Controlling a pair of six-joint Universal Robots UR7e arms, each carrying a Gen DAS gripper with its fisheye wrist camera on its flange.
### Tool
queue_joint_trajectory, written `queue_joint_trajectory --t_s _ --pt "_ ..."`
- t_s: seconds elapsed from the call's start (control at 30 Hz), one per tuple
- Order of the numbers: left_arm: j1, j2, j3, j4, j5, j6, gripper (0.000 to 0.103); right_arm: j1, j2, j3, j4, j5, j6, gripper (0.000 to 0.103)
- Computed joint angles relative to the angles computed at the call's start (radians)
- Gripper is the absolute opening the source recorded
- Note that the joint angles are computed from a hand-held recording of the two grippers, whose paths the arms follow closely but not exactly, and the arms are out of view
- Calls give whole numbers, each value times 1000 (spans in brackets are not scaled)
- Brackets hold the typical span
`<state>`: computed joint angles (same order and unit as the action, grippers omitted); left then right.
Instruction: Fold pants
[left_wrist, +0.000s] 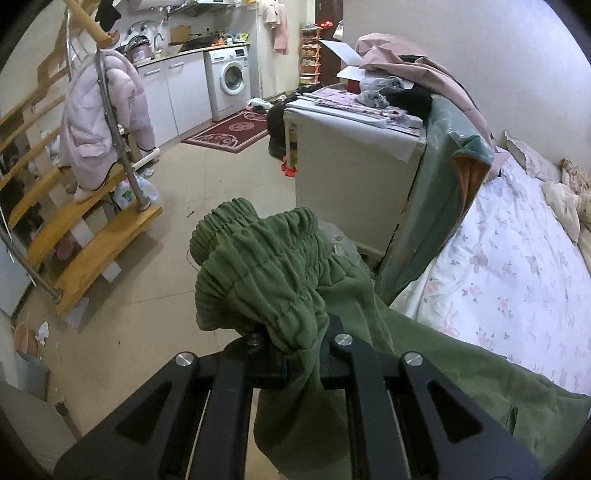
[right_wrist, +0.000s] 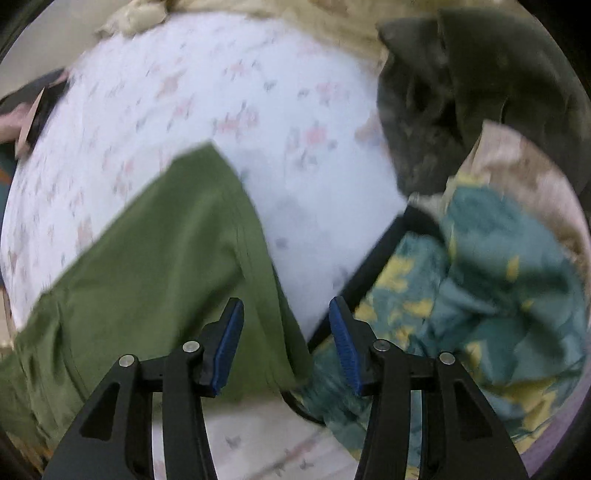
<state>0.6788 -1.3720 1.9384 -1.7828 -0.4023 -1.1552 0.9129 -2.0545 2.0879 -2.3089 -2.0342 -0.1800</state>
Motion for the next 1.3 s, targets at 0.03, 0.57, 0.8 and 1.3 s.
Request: queue_joint_trajectory --t_s 0.03,0.57,0.8,1.3 --pt "1 1 -2 -1 2 4 6 -5 -6 2 21 13 -8 15" --pt "4 -14 -34 204 12 -220 6 88 -33 66 -94 -235 -168 29" --pt "23 -19 -29 163 -7 -201 6 143 13 27 -259 -60 -211 72" --pt "7 43 -62 267 63 -186 6 79 274 -101 -341 50 -330 0"
